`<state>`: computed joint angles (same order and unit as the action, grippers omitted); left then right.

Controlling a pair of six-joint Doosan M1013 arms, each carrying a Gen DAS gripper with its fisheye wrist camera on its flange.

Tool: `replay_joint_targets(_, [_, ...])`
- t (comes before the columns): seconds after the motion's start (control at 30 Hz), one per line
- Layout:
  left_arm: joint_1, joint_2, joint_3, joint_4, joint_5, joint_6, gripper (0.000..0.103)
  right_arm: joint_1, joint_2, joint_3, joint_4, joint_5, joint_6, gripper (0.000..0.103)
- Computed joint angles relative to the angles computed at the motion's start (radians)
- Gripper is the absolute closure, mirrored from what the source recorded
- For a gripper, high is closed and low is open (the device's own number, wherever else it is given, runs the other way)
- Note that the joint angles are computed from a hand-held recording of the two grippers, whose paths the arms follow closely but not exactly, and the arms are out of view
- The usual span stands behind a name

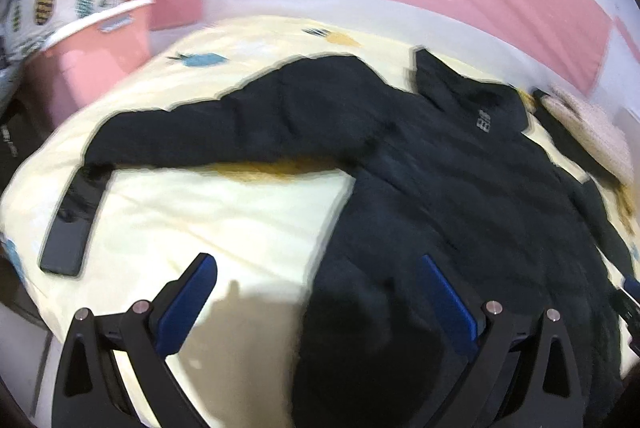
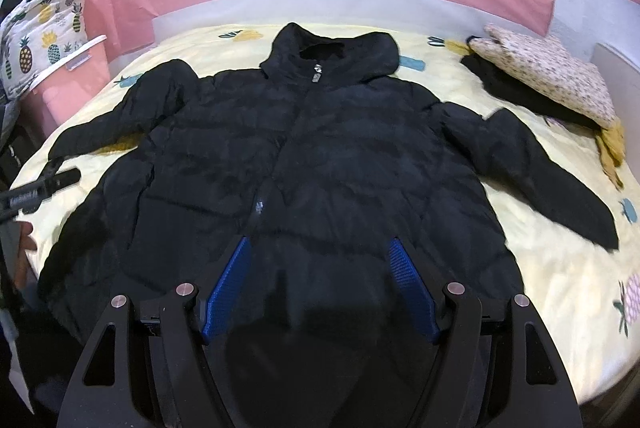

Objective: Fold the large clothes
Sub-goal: 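Grasp the black jacket sleeve with the left tool and lift it, then fold the held sleeve across the jacket body and open the left tool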

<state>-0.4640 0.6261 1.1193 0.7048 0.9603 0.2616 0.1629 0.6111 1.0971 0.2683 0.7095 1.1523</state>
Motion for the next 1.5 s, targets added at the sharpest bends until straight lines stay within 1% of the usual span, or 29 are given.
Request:
replay_joint_targets(0.1, [0.033, 0.000, 0.007, -0.008, -0.017, -0.016, 0.002, 0.003, 0.036, -0.055, 0.023, 0.024, -0.014, 0.031])
replay_joint_targets(0.2, [0.073, 0.002, 0.017, -0.027, -0.036, -0.040, 0.002, 0.010, 0.078, -0.122, 0.011, 0.059, -0.014, 0.031])
replay_joint_targets(0.23, [0.085, 0.006, 0.016, -0.038, -0.030, -0.048, 0.002, 0.012, 0.088, -0.138, 0.008, 0.069, -0.012, 0.031])
replay_joint_targets(0.37, [0.128, 0.015, 0.025, -0.042, -0.022, -0.114, 0.002, 0.024, 0.138, -0.215, -0.047, 0.105, 0.023, 0.031])
replay_joint_targets(0.43, [0.149, 0.015, 0.038, -0.045, -0.042, -0.148, 0.003, 0.028, 0.159, -0.248, -0.070, 0.121, 0.040, 0.031])
replay_joint_targets(0.53, [0.172, 0.024, 0.042, -0.045, -0.038, -0.190, 0.004, 0.032, 0.195, -0.300, -0.106, 0.151, 0.067, 0.031])
replay_joint_targets(0.63, [0.198, 0.031, 0.053, -0.074, -0.062, -0.237, 0.008, 0.032, 0.229, -0.350, -0.133, 0.182, 0.092, 0.031])
replay_joint_targets(0.7, [0.201, 0.036, 0.058, -0.039, -0.068, -0.273, 0.009, 0.032, 0.249, -0.379, -0.155, 0.201, 0.108, 0.031])
replay_joint_targets(0.73, [0.199, 0.042, 0.051, -0.019, -0.055, -0.274, 0.010, 0.032, 0.255, -0.388, -0.159, 0.206, 0.111, 0.031])
replay_joint_targets(0.83, [0.198, 0.059, 0.028, 0.004, -0.033, -0.270, 0.029, 0.030, 0.276, -0.418, -0.175, 0.230, 0.122, 0.031])
replay_joint_targets(0.87, [0.201, 0.061, 0.025, 0.009, -0.037, -0.265, 0.042, 0.029, 0.281, -0.425, -0.177, 0.238, 0.124, 0.031])
replay_joint_targets(0.9, [0.203, 0.061, 0.026, 0.014, -0.048, -0.263, 0.061, 0.028, 0.287, -0.434, -0.178, 0.249, 0.127, 0.031])
replay_joint_targets(0.93, [0.206, 0.059, 0.027, 0.017, -0.058, -0.260, 0.068, 0.028, 0.289, -0.437, -0.178, 0.254, 0.130, 0.031])
replay_joint_targets(0.97, [0.205, 0.060, 0.022, 0.022, -0.055, -0.254, 0.080, 0.026, 0.291, -0.440, -0.174, 0.259, 0.131, 0.031])
replay_joint_targets(1.0, [0.202, 0.061, 0.014, 0.031, -0.047, -0.241, 0.084, 0.024, 0.290, -0.439, -0.169, 0.260, 0.131, 0.031])
replay_joint_targets(1.07, [0.196, 0.067, -0.010, 0.050, -0.022, -0.210, 0.087, 0.021, 0.289, -0.437, -0.166, 0.261, 0.134, 0.031])
replay_joint_targets(1.13, [0.187, 0.061, -0.022, 0.070, -0.016, -0.192, 0.089, 0.018, 0.279, -0.421, -0.167, 0.248, 0.132, 0.031])
replay_joint_targets(1.23, [0.166, 0.042, -0.033, 0.134, -0.013, -0.173, 0.090, 0.012, 0.265, -0.401, -0.164, 0.232, 0.132, 0.031])
replay_joint_targets(1.37, [0.134, 0.011, -0.053, 0.216, -0.033, -0.142, 0.090, 0.006, 0.246, -0.374, -0.158, 0.210, 0.121, 0.031])
replay_joint_targets(1.5, [0.104, 0.003, -0.106, 0.252, -0.081, -0.086, 0.090, -0.007, 0.224, -0.346, -0.135, 0.187, 0.118, 0.031])
